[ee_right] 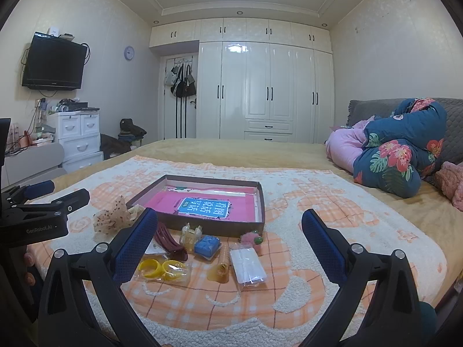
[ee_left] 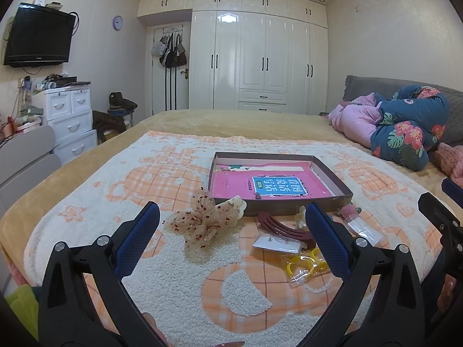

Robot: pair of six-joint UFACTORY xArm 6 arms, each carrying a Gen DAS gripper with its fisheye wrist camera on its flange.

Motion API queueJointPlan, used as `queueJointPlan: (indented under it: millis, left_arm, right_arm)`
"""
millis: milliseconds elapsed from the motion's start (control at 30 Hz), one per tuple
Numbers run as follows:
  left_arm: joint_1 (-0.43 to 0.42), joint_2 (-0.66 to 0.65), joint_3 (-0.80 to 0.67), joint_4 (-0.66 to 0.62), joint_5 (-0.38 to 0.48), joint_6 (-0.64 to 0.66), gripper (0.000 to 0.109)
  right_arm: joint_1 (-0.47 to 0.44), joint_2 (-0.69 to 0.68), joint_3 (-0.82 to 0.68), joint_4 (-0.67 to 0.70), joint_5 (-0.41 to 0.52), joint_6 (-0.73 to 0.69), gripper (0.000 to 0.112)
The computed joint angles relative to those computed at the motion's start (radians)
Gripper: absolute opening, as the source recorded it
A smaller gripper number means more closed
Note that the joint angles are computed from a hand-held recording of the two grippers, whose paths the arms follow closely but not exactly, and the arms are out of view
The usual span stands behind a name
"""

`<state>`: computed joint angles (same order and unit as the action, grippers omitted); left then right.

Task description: Organize jewelry

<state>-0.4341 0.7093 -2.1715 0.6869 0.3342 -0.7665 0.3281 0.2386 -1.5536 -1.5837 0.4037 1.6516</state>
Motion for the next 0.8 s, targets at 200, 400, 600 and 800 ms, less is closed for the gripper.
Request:
queueJointPlan:
  millis: [200, 400, 600, 800]
  left_arm:
    - [0.000, -0.023, 0.026, -0.001, -0.004, 0.004, 0.093]
    - [0.000, -0.024, 0.028, 0.000, -0.006, 0.004, 0.093]
    - [0.000, -0.020, 0.018, -0.009, -0.001, 0.014, 0.093]
    - [-0.001, -0.019, 0.016, -0.005, 0.000, 0.010, 0.093]
  right_arm:
    - [-0.001, -0.005, 0.004, 0.004, 0.006, 0.001, 0.097]
    - [-0.001, -0.005, 0.004, 0.004, 0.005, 0.002, 0.097]
    - [-0.001, -0.005, 0.005, 0.004, 0.006, 0.001, 0.097]
    - [0.000, -0.006, 0.006, -0.004, 0.009, 0.011, 0.097]
